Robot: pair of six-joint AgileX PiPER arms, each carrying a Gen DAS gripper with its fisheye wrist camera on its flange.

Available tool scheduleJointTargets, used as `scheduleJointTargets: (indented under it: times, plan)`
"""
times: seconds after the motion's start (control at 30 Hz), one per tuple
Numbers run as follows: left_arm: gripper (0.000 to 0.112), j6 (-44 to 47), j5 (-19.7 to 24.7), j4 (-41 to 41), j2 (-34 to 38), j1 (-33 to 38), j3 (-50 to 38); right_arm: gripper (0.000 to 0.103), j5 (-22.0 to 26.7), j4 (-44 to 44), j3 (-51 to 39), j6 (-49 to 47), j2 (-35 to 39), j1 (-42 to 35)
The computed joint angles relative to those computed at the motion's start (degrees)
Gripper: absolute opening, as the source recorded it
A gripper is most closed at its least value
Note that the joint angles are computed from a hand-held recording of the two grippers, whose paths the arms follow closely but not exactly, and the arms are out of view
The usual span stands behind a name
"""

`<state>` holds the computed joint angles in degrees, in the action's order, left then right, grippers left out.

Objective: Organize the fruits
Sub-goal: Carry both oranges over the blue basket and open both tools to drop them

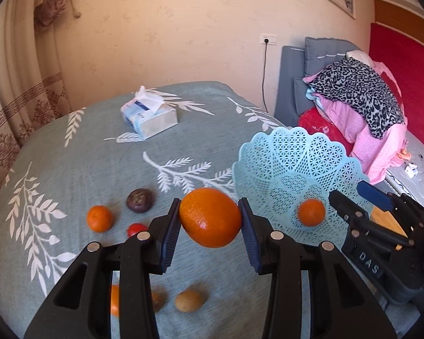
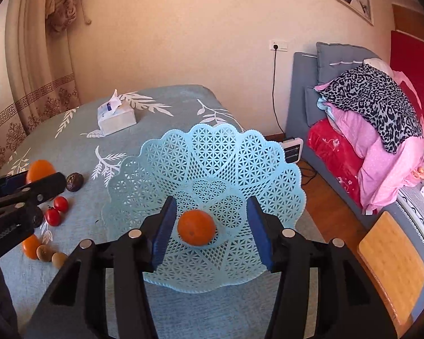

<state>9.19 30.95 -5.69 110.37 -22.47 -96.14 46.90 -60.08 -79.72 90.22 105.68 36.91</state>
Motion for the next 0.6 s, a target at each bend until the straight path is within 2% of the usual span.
scheduleJointTargets:
  times: [0.17,0.3,0.47,0.5,0.53,0.6]
  plan:
    - [0.041,1.0,4.9,-1.2,6.9,-1.9,-10.2,0.053,0.2,-0.1,0.8,0.9,-1.0,-0.6]
    - [0.041,1.4,9.0,-1.6,11.9,-2.9,-17.4,0.058,0.8,-0.5,1.3,1.6,-1.5,-0.7]
    - [0.041,1.3,10.9,-1.2,14.8,-3.9,-20.8,0.058,0.9,-0.1,1.4,1.7,-1.4,-0.8]
    - [0.049,1.0,10.9,-1.0,15.1,-3.9,-21.2,0.058,0.8,0.0,1.3,1.6,-1.4,-1.0]
    - [0.067,0.2,10.5,-0.3,15.0,-4.0,-21.0,0.058,0.6,0.1,1.3,1.7,-1.3,-1.1]
    - [0.077,-2.8,8.3,2.7,14.4,-4.2,-19.6,0.066,0.6,0.0,1.6,2.5,-1.4,-1.2]
